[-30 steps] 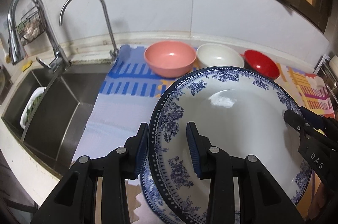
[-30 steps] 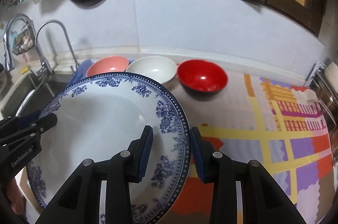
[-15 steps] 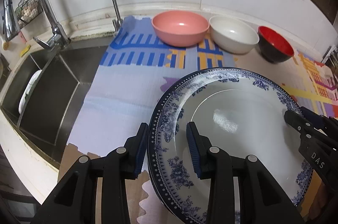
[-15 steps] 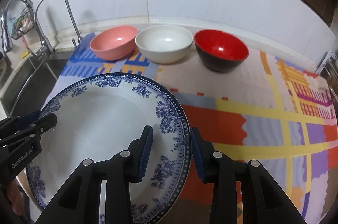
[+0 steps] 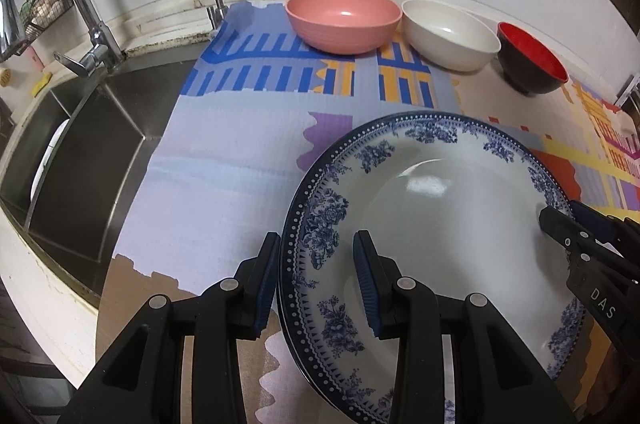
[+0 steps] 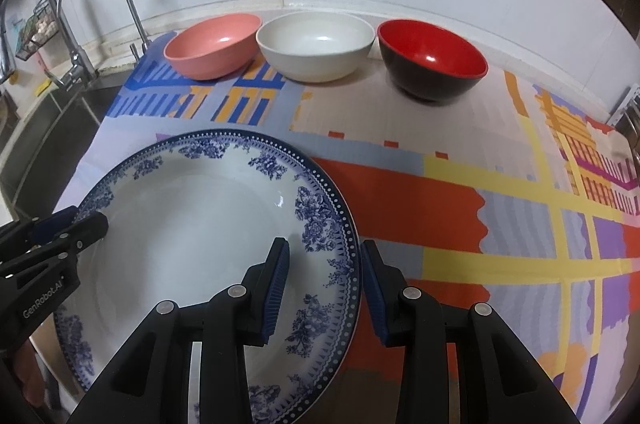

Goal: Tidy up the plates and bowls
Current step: 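Lower the plate onto the stack and open both tools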

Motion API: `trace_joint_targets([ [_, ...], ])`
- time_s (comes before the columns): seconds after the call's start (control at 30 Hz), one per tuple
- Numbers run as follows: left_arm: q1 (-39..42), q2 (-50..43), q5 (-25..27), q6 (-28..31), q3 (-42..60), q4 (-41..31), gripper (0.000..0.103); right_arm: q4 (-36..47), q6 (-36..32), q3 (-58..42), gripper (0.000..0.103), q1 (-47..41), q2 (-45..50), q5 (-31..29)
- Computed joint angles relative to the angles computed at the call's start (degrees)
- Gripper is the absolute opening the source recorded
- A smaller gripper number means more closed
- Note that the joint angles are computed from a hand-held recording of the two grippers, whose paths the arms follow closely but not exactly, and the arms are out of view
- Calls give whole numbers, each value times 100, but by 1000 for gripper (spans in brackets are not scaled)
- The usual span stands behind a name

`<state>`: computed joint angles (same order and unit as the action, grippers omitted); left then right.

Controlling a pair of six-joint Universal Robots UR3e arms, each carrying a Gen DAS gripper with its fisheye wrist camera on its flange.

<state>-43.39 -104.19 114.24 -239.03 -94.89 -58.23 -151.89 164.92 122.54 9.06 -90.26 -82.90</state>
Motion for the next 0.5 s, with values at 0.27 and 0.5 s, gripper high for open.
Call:
trace_joint_targets([
  [0.27,-24,-95,7,27,92,-98,38,139,-67,38,38,-53,67,40],
  [0.5,-9,-101,-42,85,100,-51,43,264,-139,-3,38,-103,112,107],
])
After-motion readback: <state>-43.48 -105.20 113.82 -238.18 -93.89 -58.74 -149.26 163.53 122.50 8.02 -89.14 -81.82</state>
